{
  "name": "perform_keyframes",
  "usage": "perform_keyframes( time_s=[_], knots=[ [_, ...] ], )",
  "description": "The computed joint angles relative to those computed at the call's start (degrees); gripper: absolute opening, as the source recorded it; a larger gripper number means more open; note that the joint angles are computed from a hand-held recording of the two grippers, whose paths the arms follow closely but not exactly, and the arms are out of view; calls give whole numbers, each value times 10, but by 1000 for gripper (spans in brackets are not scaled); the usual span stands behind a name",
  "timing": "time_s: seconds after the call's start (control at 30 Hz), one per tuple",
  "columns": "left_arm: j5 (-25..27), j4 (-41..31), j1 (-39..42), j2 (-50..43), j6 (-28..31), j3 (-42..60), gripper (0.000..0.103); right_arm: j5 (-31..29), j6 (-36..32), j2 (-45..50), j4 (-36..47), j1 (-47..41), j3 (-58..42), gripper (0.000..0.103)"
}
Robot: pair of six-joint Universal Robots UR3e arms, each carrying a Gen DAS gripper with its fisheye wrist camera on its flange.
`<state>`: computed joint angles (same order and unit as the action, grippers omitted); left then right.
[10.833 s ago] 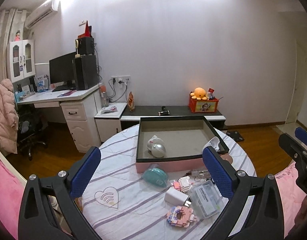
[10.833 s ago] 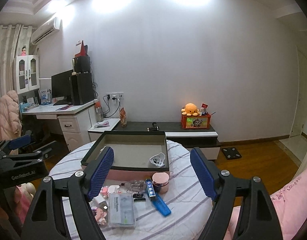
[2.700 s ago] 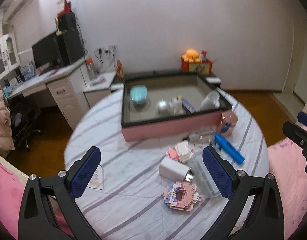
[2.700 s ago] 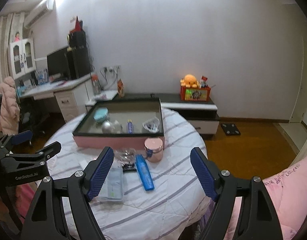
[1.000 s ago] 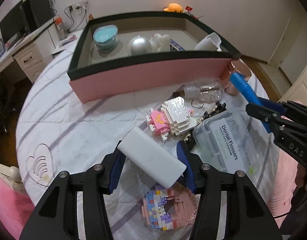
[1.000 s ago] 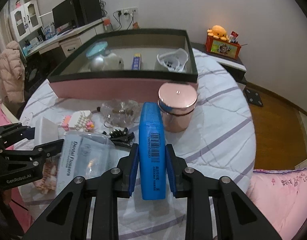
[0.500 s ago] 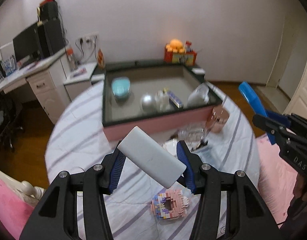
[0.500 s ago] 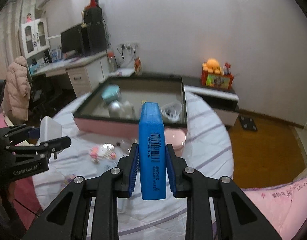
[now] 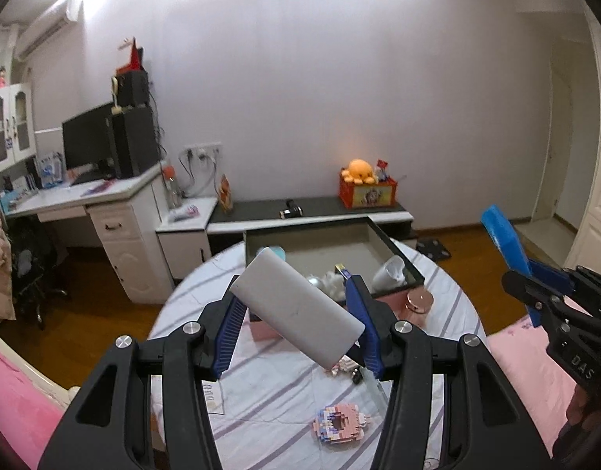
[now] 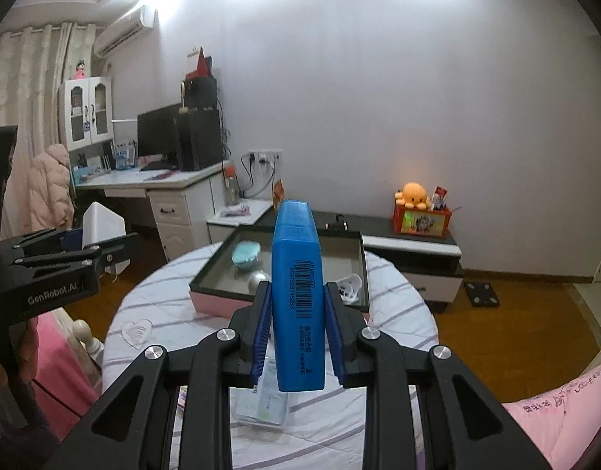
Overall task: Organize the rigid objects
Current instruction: 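Lift the power bank and highlighter and carry both over the pink box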
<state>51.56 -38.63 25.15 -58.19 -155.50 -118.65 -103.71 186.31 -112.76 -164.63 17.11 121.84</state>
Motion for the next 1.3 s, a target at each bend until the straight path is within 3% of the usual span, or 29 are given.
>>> perform_keyframes(
  time_s=[0.3, 0.73, 1.03, 1.3],
  knots=[
    [-69, -73, 85, 83, 30, -21, 53, -29, 14, -26, -16, 29, 21, 27],
    [-16, 2, 25, 28, -3, -13, 53, -14, 12, -15, -14, 18, 14, 27],
    [105, 112, -108, -181, -80, 97, 53, 53, 17, 31, -32, -56, -2, 27],
    [198, 107, -202, -397, -113, 292, 53, 129, 5, 157, -49, -130, -79, 27]
  ],
)
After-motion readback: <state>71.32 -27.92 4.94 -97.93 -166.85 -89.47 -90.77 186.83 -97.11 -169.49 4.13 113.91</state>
